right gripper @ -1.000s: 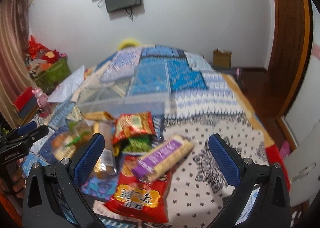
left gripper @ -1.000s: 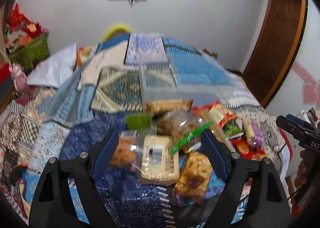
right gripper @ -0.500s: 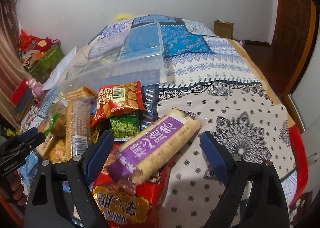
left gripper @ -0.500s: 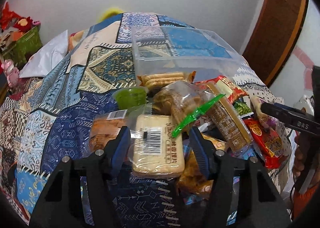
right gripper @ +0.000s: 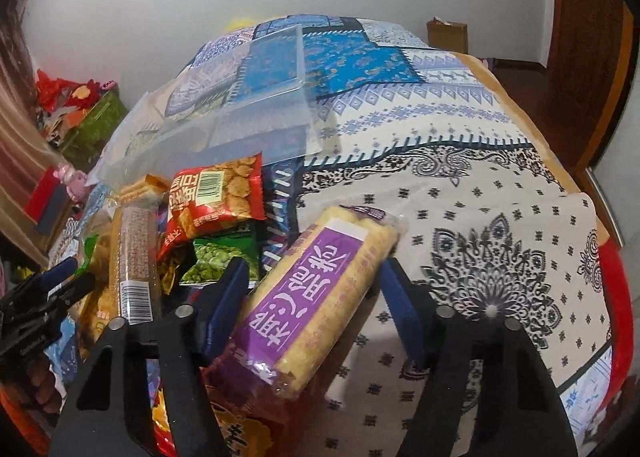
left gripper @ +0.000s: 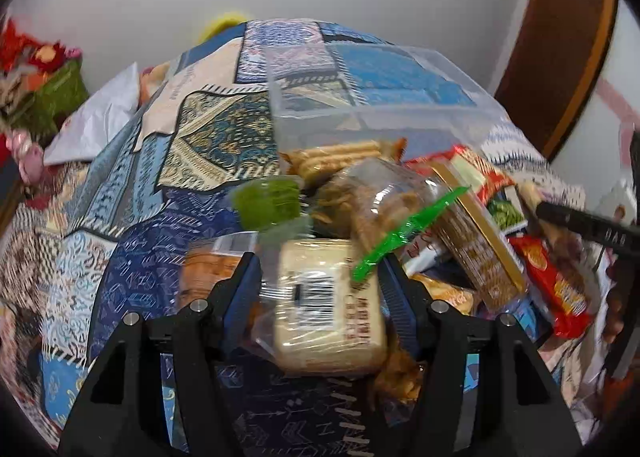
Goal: Organize snacks
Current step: 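Lower the right tool onto the purple-labelled cake bar and close it, then grasp the bag of orange biscuits with the left tool while the right tool lifts the cake bar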
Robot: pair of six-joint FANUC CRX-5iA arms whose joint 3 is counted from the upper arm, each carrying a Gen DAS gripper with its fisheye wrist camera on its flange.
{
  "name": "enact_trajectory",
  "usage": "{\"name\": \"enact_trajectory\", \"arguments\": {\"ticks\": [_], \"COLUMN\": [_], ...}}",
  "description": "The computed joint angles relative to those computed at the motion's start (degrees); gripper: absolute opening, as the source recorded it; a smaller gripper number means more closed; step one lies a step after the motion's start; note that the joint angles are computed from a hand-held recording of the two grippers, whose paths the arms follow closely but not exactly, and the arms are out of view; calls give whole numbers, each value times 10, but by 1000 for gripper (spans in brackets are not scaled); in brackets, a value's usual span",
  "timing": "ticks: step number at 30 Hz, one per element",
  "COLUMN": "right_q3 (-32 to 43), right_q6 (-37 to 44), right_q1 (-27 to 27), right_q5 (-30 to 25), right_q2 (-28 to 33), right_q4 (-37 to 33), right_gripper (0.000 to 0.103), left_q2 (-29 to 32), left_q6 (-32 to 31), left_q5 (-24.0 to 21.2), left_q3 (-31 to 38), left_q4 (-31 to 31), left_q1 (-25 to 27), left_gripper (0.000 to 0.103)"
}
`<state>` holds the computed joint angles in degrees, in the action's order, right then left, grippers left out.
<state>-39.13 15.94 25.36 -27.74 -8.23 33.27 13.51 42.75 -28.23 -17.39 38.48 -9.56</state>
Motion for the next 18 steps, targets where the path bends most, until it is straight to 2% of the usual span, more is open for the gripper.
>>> {"name": "enact_trajectory", "arguments": {"ticks": [4,7,10,12,14,15,17,18], "right_q3": [-11,-19,-22,-21,-16,-13,-13,-10], "right_q6": [-16,-23,-20,-12,1,9,8,18], "right_q1": [0,-4,-2,-1,-1,-3,-6,-9], "right_q5": [-7,-3,-8,-11,-16,-20,-22,-20], "right_q2": [-8,-15,-21,-23,-23,-22,-23,-22], "right_q4": [24,30,26,19,5,-4,-6,-19], "right_gripper": [50,47,45,45,45,45,45,45], "left_q2": [-24,-28,-12,10,29,41,52,57], "left_q6": [-43,-17,3,8,46,45,19,19], "left_q5": [7,18,-2,-29,-47,-57,-59,-63], "left_q3": [-29,-25,-5,15,36,43,37,39], "left_q4": [60,31,12,11,-18,-8,36,45], "left_q1": [17,28,40,49,55,58,61,62], "left_gripper": [61,61,62,66,68,70,82,83]}}
